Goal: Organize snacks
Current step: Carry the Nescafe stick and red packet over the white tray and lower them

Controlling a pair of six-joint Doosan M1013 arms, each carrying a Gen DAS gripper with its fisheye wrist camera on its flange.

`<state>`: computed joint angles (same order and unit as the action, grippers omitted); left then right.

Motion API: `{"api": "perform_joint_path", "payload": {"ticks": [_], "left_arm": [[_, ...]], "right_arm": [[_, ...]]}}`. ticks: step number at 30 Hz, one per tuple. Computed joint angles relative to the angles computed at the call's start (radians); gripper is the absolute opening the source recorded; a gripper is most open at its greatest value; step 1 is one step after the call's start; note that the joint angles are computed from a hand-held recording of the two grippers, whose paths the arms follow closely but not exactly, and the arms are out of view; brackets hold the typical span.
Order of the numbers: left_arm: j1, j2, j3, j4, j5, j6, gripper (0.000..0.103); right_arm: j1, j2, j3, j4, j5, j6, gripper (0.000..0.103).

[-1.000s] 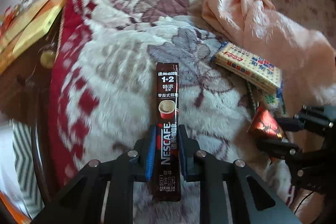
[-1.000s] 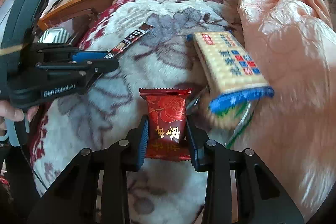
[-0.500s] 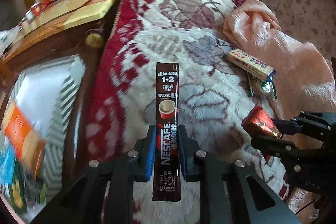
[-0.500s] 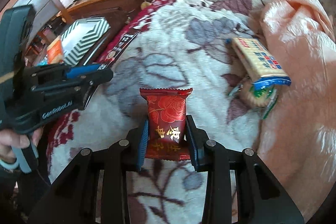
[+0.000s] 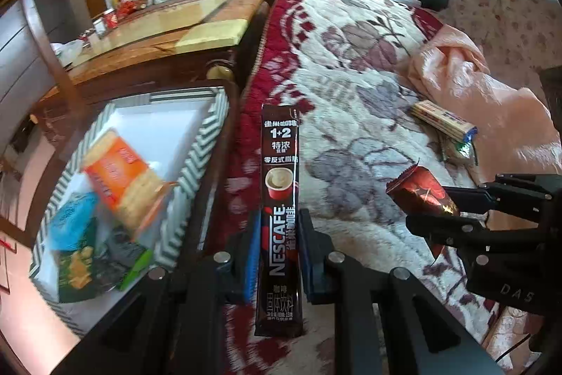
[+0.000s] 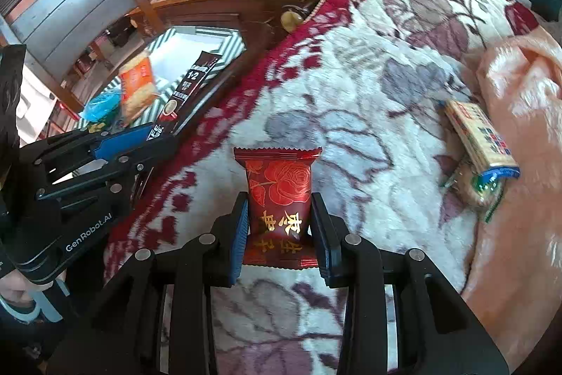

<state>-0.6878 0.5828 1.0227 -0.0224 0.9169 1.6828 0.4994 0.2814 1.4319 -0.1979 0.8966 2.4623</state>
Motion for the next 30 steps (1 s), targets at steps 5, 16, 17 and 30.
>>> {"api": "perform_joint_path", "payload": {"ticks": [5,16,17,30], "left_arm": [[0.010,-0.016,0.021,0.030,-0.022,-0.040,0.022],[0.044,-0.030,0.036,0.075,-0.039,-0.120,0.022],[0.048,-0.030,0.035,0.078,-0.037,-0.130,0.022],[0.094,-0.026,0.032,0.113,-0.023,-0.236,0.022]], "right_arm": [[0.008,0.019,-0.034,0.009,0.009,-0.032,0.032],[0.018,0.084,-0.145,0.044,0.046,-0.142,0.032],[0.019,0.090,-0.155,0.050,0.047,-0.152,0.032],[0.026,0.176,-0.298,0.096,0.100,-0.280,0.032]]}}
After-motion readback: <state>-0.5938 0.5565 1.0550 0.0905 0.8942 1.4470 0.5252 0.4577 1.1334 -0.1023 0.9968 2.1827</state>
